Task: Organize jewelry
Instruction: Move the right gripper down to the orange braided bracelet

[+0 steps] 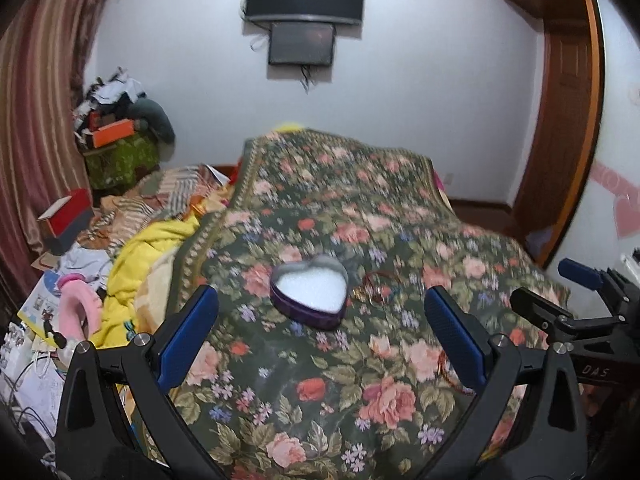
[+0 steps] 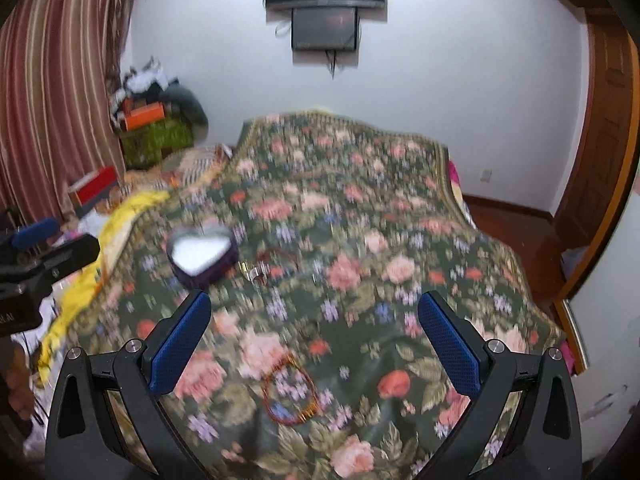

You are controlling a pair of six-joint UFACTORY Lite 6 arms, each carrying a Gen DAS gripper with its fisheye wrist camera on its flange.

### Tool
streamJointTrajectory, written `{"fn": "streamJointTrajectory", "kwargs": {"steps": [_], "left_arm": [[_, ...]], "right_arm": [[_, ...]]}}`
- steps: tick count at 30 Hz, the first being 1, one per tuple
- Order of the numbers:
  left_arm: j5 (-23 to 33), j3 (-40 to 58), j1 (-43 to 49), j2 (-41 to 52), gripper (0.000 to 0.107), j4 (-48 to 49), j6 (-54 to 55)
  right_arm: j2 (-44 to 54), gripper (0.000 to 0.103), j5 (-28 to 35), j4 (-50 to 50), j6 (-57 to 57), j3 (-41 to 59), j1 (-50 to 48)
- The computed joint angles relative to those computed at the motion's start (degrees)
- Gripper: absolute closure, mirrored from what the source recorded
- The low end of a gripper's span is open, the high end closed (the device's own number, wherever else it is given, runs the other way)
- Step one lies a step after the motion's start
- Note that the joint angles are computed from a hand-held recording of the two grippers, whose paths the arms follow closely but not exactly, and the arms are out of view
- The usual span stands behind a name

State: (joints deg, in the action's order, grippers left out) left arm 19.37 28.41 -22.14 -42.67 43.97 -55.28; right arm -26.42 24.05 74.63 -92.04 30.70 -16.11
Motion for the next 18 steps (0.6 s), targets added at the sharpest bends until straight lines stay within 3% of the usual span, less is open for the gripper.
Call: {"fn": "streamJointTrajectory", "kwargs": {"steps": [3,7,12,18], "left_arm": [[-2.9,-0.1,1.2,4.4,0.004,-6.5,7.7],[-5.9,-0.6,1.2,9.4,0.004,-8.9,10.5],[-8.6,-1.5,1.1,13.0,0.012,-13.1,15.4],[-10.1,-1.9,3.0,15.3,0.012,-31.5,33.8]], "right_arm": [[2.6,0.001,0.1,-1.4,-0.9,-0.9,-0.6],[6.8,0.012,0.9,-3.9,-0.3,-1.1,-0.9],[12.4,0.020,2.2,-6.4,0.9,0.2,-0.5],[20.6,0.034,4.7,-7.2,1.8,3.6,-0.4]]}}
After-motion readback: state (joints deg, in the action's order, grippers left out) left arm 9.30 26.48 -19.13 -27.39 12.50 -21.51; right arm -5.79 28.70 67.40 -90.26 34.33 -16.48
